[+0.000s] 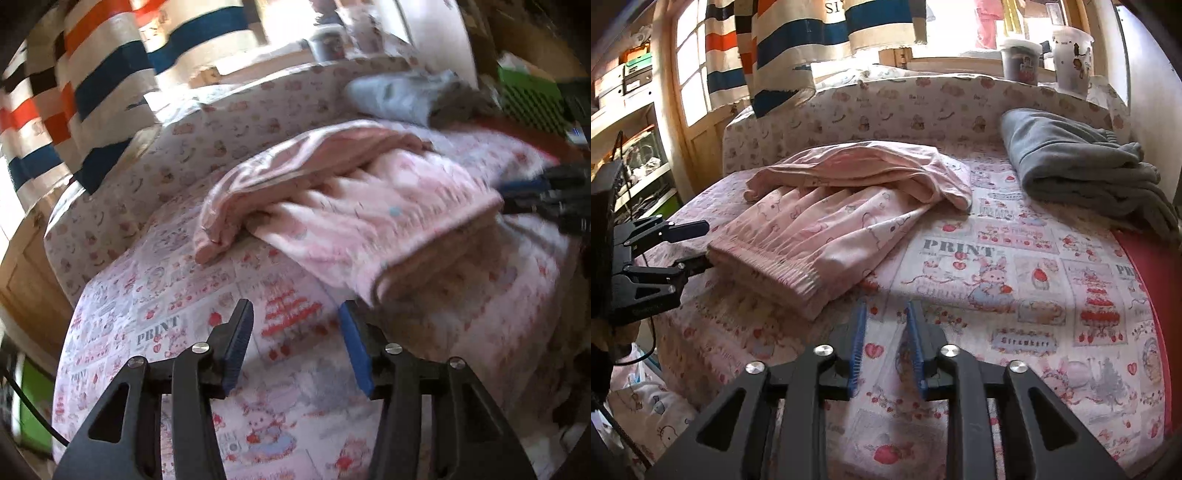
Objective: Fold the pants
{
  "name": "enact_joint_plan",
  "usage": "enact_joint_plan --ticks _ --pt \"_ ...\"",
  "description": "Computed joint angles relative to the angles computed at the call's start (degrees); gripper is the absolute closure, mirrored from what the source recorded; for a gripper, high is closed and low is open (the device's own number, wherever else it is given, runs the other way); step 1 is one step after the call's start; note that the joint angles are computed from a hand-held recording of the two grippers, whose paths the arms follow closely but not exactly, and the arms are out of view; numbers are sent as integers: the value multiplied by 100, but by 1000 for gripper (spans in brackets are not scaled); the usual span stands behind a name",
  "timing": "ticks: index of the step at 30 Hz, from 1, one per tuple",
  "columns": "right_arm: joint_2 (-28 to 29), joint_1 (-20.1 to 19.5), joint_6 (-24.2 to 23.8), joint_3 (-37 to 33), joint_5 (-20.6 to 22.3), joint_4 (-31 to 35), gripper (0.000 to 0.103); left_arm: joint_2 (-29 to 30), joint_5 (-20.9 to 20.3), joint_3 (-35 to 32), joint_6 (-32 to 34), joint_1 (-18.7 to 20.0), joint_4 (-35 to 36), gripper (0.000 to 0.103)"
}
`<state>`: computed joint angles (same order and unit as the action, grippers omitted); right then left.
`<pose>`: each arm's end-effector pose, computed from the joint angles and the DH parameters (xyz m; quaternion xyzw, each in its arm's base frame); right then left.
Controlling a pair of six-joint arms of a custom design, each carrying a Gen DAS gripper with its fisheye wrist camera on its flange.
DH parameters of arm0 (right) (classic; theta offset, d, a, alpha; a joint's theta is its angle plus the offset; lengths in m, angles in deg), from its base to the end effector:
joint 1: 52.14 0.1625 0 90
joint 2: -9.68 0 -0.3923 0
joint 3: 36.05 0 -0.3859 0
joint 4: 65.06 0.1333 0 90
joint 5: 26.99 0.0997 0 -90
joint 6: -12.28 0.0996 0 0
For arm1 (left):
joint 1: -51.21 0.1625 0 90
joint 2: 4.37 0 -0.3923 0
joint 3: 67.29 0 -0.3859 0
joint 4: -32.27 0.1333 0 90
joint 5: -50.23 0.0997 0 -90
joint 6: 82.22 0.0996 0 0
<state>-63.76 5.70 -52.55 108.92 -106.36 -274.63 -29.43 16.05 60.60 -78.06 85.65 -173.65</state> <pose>-0.0704 -0.3969 0.1812 0.2920 -0.8622 0.3320 0.2475 -0.1910 -0.3925 -0.0795 0.3908 0.7879 -0.2924 0.3754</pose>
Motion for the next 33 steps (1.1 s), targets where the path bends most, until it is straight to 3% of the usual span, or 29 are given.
enact_joint_plan --ticks 3,5,9,13,21,30,32,33 --pt "154 -13 -345 95 23 -330 67 147 105 -42 365 -78 -181 55" --pt "208 2 -487 131 41 -377 53 160 -14 -89 500 -67 -230 53" --pt "383 91 -670 177 29 -499 52 329 -171 -260 1005 -37 -593 42" --pt "690 173 -717 137 -33 -1003 52 432 -326 -377 1328 18 -911 41" --pt "311 -46 -750 170 237 -599 50 355 -858 -627 1519 209 -871 38" --pt "76 -133 -964 180 268 -558 47 396 -762 -772 1905 183 -1167 33" --pt "92 -5 -1182 121 50 -376 31 377 -790 -817 1922 217 -1117 32" --pt "100 133 -1450 62 -175 -154 28 352 -818 -833 1887 239 -1049 32"
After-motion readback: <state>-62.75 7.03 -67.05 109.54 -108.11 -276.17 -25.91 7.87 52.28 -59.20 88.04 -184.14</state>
